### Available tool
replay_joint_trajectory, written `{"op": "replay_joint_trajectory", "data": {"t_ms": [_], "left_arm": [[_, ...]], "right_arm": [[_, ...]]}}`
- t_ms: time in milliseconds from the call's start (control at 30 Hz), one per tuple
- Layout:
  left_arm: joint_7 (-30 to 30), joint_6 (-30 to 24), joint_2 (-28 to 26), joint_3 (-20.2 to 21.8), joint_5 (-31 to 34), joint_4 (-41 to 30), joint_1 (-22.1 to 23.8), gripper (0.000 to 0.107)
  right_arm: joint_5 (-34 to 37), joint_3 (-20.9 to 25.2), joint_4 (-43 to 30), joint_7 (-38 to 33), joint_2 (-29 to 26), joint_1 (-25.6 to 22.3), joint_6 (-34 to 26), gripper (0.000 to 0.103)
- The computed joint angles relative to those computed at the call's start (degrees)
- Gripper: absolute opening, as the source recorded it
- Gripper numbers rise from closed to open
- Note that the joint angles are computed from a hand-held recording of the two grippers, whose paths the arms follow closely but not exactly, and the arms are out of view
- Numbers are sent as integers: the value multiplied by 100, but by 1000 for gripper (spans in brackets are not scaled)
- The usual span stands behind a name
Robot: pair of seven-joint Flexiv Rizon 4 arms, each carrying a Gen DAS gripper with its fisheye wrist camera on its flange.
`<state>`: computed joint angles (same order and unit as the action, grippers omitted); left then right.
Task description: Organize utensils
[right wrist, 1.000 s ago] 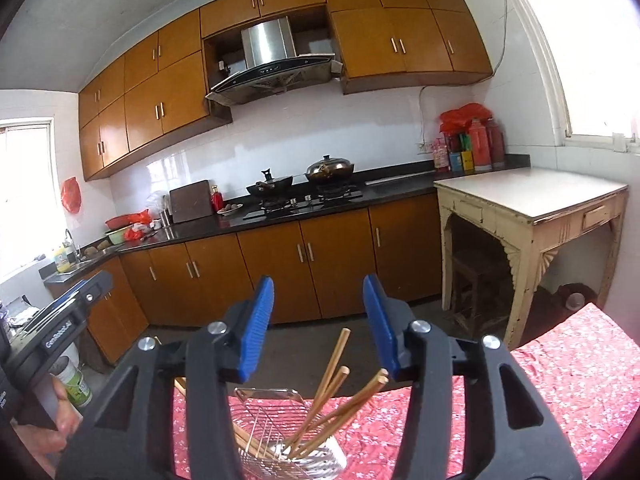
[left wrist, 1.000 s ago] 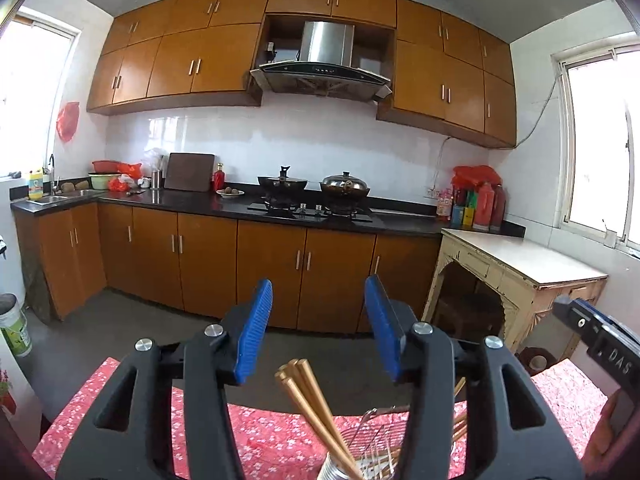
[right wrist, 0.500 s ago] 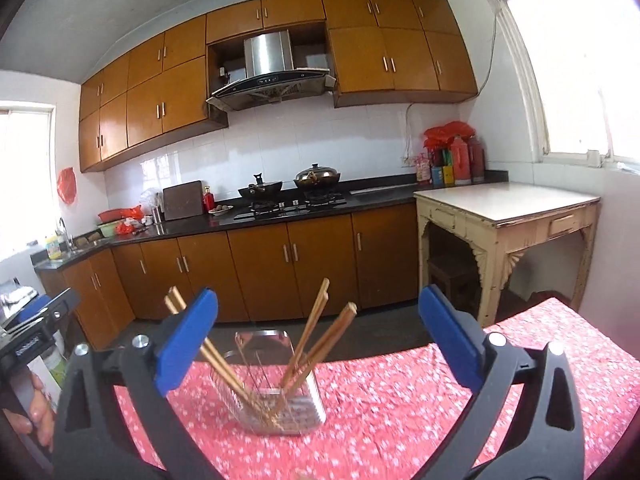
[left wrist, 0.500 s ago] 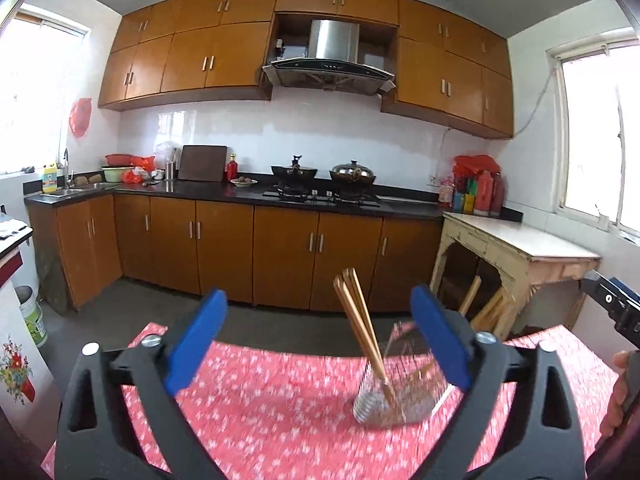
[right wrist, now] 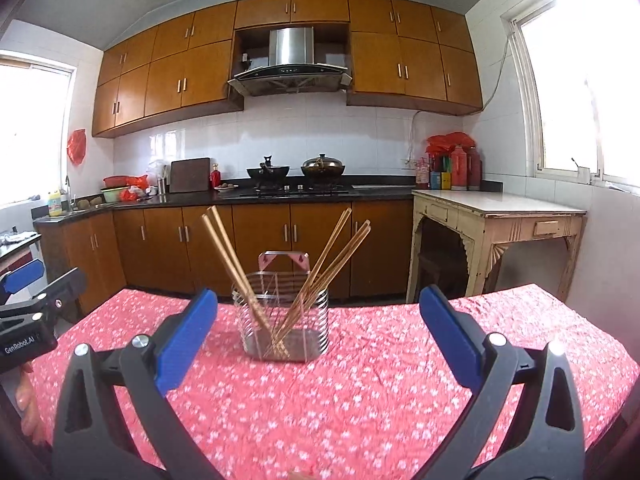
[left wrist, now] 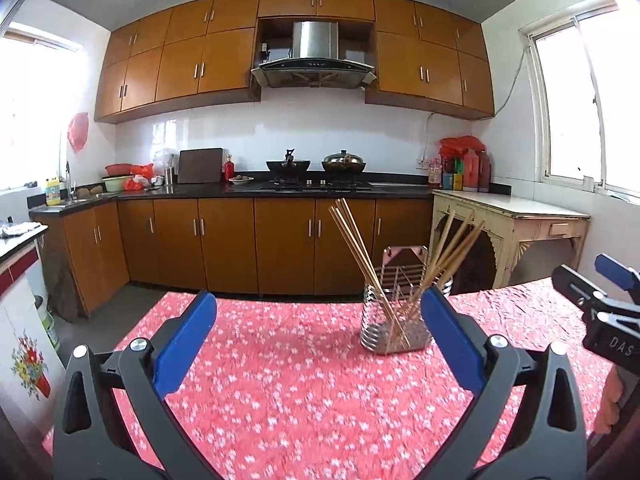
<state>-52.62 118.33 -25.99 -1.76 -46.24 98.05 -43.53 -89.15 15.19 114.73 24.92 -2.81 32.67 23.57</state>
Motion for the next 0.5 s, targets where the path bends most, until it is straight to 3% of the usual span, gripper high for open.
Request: {"op": "replay_joint_trajectory", "data": {"t_ms": [267, 500], "left_arm": [[-171, 580, 97, -201, 152, 500, 57, 101], [-549, 626, 205, -458, 355, 885, 316, 101]], "right_arm": [[-87, 136, 181, 203, -56, 266, -462, 99], [-110, 156, 305, 413, -32, 343, -517, 99]]}}
